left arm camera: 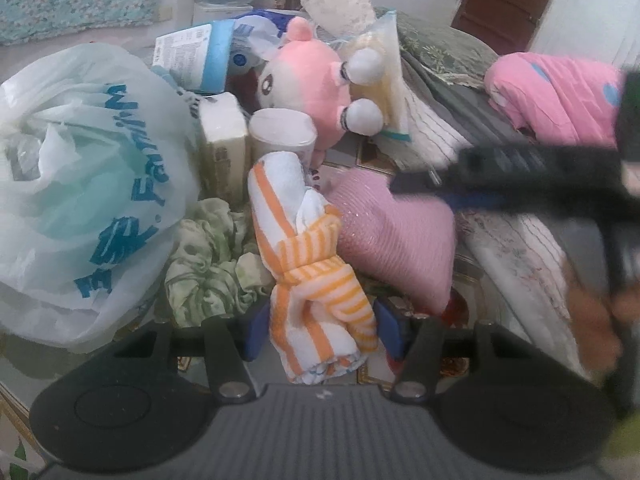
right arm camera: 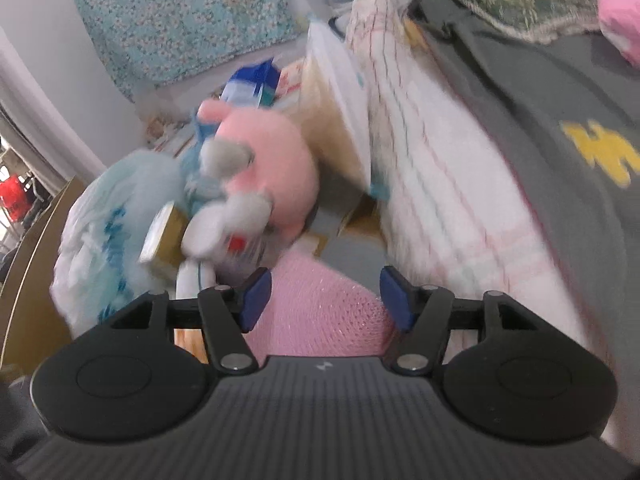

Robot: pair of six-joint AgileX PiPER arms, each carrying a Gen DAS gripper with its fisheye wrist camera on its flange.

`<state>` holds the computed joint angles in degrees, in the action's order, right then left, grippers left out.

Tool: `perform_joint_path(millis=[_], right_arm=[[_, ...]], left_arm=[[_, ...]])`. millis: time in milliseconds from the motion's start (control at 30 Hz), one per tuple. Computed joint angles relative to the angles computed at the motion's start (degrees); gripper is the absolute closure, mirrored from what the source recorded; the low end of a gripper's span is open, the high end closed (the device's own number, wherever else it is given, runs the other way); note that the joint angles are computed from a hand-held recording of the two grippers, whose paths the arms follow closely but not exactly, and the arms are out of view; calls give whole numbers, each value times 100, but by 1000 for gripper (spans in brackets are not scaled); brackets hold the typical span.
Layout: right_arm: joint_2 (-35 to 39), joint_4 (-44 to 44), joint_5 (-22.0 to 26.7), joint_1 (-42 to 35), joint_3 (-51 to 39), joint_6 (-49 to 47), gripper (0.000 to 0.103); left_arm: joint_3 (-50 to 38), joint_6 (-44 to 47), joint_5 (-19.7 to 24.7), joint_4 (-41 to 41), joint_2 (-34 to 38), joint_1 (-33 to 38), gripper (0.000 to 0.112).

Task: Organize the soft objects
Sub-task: 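Move left tool to the striped towel while right tool reaches the pink sponge, then close left tool on the striped towel while right tool grasps the pink sponge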

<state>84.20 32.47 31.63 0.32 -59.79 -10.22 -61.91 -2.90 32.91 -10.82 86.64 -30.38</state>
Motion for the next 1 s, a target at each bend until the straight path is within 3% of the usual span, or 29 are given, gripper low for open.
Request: perform_joint_path(millis=[200, 367, 600, 767, 867, 1000], right_arm=[[-833, 717, 509, -134, 795, -354, 38], [-1167, 411, -72, -82, 1100, 123, 38], [-895, 210, -172, 60, 1053, 294, 38], [-820, 2779, 233, -551, 1419, -1732, 38], [-1021, 3795, 369, -826, 1816, -2552, 38], [-1111, 5151, 1001, -1293, 2306, -3785, 42]], left_arm=[[112, 329, 4, -273, -131, 163, 53], [192, 429, -51, -345, -261, 250, 48], [40, 321, -82, -290, -52, 175, 51], [-7, 480, 18, -446, 56, 189, 55], [-23, 459, 72, -450, 66, 219, 56], [-40, 367, 146, -357, 84, 254, 57]])
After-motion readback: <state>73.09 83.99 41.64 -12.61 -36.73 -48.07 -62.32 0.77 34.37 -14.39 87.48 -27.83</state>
